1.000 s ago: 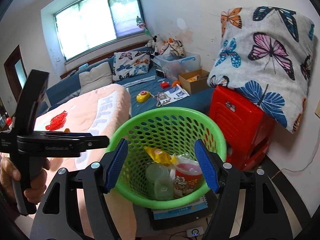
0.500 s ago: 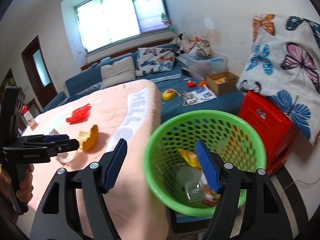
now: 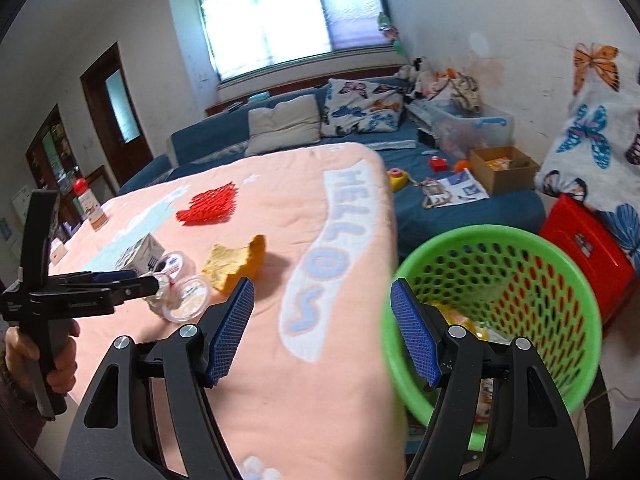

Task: Collect trash
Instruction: 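Grasp the crumpled white paper with the left tool while the right tool grasps the bread slice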

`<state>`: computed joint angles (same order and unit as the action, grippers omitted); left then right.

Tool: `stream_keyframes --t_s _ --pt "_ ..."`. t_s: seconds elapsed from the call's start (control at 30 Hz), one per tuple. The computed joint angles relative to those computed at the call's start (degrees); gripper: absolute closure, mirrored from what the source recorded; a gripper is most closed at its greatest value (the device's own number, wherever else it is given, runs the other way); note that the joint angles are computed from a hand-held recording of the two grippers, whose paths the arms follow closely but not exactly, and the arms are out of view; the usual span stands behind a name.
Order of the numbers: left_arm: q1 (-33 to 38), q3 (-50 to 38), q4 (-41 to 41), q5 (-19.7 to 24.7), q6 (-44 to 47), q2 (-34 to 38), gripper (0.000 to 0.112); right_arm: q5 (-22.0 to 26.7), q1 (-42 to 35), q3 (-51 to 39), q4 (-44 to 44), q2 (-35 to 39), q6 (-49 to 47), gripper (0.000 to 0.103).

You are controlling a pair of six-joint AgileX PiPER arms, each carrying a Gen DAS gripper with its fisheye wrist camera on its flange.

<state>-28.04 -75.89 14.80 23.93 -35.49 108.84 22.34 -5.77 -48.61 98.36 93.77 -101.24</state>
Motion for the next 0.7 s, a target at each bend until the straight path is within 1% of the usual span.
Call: stream_keyframes --t_s 0.07,0.17,0.27,0.37,0.53,0.63,0.7 --pt "1.2 0.6 -3.0 -1.2 3.0 0.3 0.042 -0.3 1.0 -0.5 -0.4 0.6 0.5 0.032" --pt "2.0 1.3 -3.6 -2.1 3.8 0.8 0.042 -1.3 2.7 -1.3 -0.9 1.7 1.1 0.032" --pt "2.7 1.3 -6.5 -2.7 6.7 1.4 0.042 -1.9 3.7 -2.0 -1.8 2.5 2.2 0.032" --pt "3.0 1.0 -7.3 -3.0 7.6 2.2 0.042 -2.2 4.5 -2.6 -2.2 3.4 2.7 0.032" --pt "4.2 1.4 -12.6 -4.2 12.6 2.7 0.042 -2.6 6.0 -4.2 -3.6 5.1 4.7 0.032" --pt "4.6 1.5 -14.8 -4.4 14.7 2.9 0.047 -2.0 6.3 -5.3 -5.9 6.0 7.0 0.032" --pt "4.8 1.9 -15.8 -4.9 15.9 2.8 0.053 -2.2 6.9 -5.9 -6.9 6.5 8.1 0.032"
